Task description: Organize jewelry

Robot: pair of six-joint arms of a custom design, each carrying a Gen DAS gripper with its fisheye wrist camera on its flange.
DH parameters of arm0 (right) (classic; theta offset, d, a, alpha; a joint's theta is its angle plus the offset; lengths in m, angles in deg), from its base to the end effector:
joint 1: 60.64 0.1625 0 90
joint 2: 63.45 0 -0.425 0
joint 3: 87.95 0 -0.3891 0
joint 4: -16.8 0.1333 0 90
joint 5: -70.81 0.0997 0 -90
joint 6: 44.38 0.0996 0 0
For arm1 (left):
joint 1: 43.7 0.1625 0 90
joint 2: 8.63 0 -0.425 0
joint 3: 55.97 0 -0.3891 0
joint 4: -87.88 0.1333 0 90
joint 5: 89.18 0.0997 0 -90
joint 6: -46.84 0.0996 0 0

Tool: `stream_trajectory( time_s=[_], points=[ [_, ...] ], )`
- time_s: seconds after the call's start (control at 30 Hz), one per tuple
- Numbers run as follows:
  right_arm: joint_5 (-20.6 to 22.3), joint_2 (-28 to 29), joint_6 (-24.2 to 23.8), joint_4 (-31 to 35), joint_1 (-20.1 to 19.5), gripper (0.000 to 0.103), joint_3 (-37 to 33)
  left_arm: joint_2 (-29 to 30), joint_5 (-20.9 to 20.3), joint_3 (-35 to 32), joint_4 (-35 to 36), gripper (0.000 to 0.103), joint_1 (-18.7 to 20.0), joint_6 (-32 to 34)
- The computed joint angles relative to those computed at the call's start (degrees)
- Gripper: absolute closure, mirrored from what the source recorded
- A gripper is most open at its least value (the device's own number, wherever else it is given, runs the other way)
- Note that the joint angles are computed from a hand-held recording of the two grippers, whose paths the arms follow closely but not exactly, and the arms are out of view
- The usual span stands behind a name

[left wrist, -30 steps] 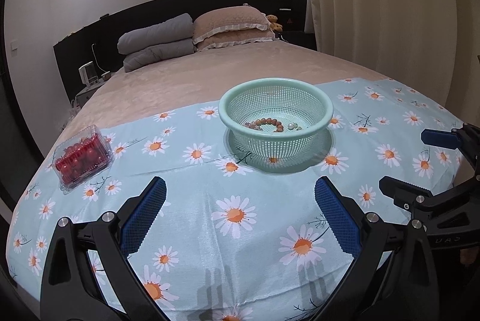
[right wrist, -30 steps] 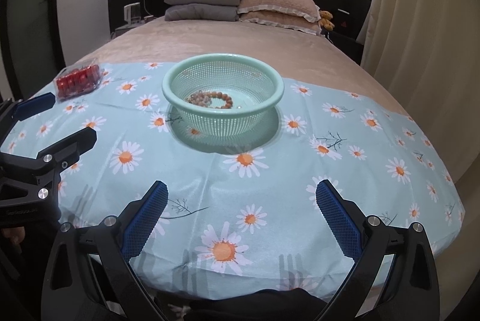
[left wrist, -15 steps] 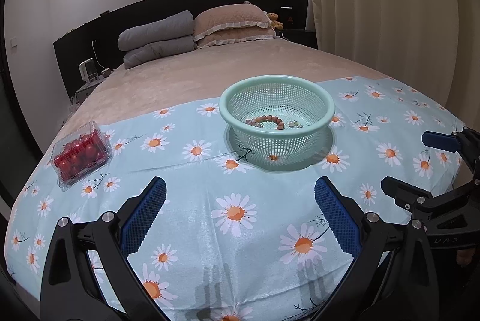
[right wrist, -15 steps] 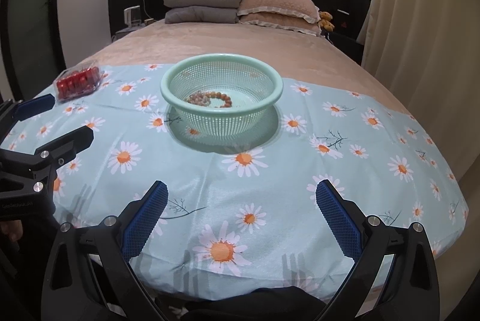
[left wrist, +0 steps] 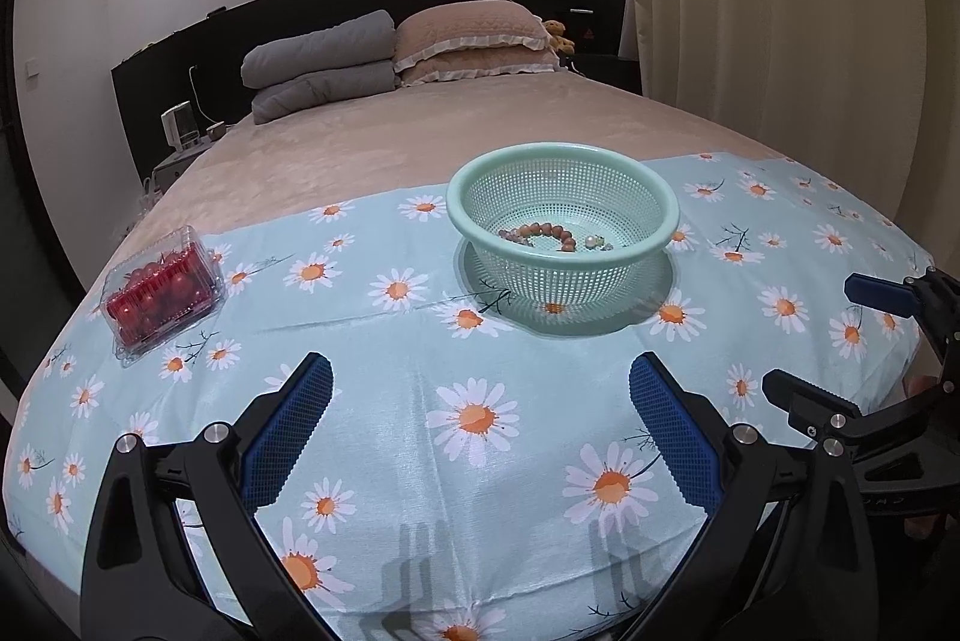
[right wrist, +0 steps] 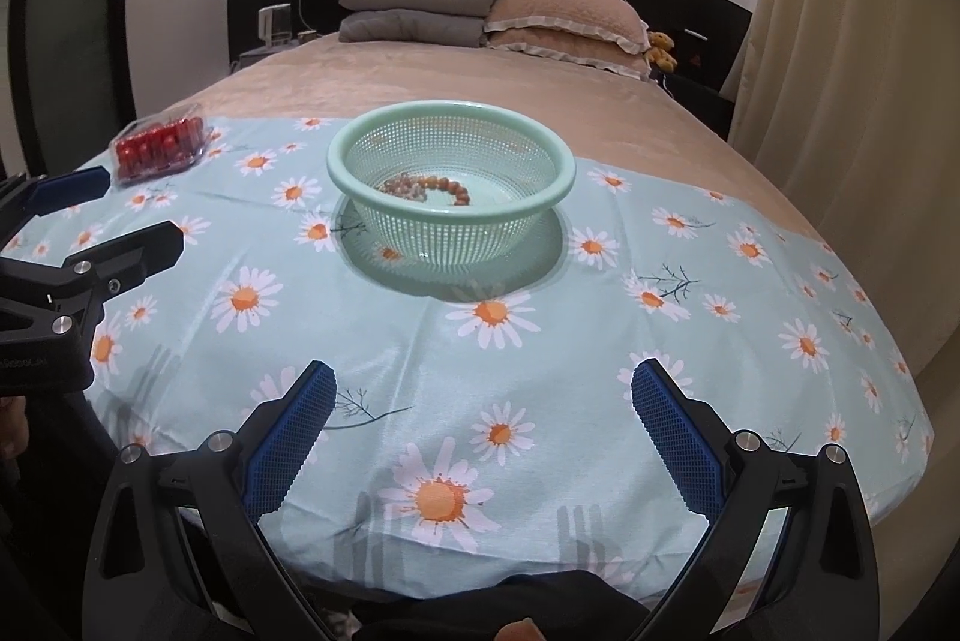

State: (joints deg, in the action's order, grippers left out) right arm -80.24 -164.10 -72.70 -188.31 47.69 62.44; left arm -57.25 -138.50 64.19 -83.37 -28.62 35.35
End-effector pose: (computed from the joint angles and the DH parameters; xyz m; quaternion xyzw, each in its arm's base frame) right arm 0.1250 -0.2307 0.3538 0.0352 -0.7744 0.4262 0.4664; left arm -0.4459 -0.3254 0.0547 0.4661 0.8102 -0.2950 0.1981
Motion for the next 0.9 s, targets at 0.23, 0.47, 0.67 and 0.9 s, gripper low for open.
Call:
stream_trajectory(
  time_s=[0.23,0.47,0.67,0.9],
  points=[
    [0.28,-0.16,-0.06,0.19,0.0,0.008,0.07,0.12,0.08,-0.17,0.96,0.006,-0.1,0.11],
    [1.08,-1.2,1.0,1.99,-0.5,0.008,0.11,0.12,0.79,-0.08,1.14,0.006,-0.24,-0.29],
    [2.03,-2.21,1.48,3.02,-1.06,0.008,0.25,0.17,0.92,-0.17,1.47,0.006,-0.18,-0.29],
    [3.44,-3.6,2.5,4.99,-1.93,0.008,0.43,0.14,1.05,-0.33,2.22,0.006,-0.03,-0.95]
  ],
)
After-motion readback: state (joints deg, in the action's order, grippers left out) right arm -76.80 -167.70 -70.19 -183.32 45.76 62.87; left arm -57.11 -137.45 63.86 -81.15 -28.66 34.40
